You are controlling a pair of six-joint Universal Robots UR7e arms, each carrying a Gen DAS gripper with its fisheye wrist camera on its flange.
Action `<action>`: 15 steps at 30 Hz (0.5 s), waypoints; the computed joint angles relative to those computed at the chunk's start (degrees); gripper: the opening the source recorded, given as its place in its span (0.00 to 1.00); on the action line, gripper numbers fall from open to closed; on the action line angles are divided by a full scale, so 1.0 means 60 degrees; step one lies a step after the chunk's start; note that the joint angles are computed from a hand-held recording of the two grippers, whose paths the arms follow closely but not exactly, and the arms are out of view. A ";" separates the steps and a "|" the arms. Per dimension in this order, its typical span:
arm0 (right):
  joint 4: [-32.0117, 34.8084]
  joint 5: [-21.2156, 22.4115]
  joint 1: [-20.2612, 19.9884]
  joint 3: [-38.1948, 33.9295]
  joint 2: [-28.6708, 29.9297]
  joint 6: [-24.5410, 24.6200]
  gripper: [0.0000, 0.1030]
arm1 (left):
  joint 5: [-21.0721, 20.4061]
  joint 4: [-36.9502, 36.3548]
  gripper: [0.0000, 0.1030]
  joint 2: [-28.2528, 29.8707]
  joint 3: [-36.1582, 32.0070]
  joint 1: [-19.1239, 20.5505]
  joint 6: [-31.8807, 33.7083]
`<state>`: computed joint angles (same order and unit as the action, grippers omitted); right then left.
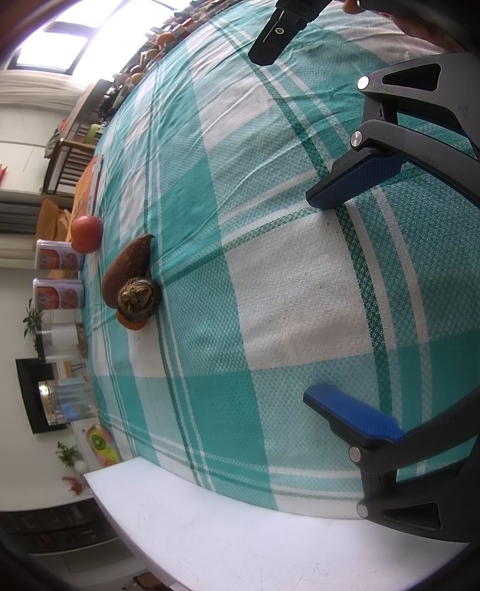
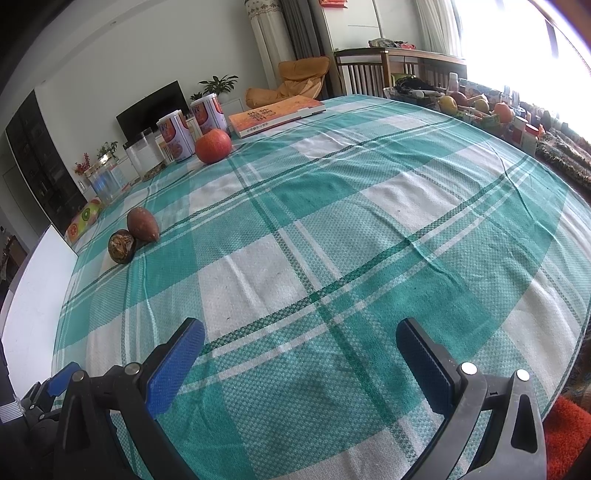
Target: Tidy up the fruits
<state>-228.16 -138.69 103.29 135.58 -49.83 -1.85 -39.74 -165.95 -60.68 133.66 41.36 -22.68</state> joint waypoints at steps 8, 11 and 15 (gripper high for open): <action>-0.0116 0.0004 -0.0005 0.0011 0.0017 -0.0060 1.00 | 0.0003 -0.0001 0.94 0.0014 -0.0006 -0.0003 -0.0006; -0.0141 0.0013 -0.0010 0.0016 0.0016 -0.0082 1.00 | 0.0004 0.0000 0.94 0.0011 -0.0006 -0.0001 -0.0002; -0.0129 0.0019 -0.0009 0.0017 0.0013 -0.0070 1.00 | 0.0004 0.0001 0.94 0.0008 -0.0006 0.0001 0.0001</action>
<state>-228.93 -138.57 103.24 135.68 -49.75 -2.27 -39.72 -165.95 -60.63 133.62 41.36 -22.68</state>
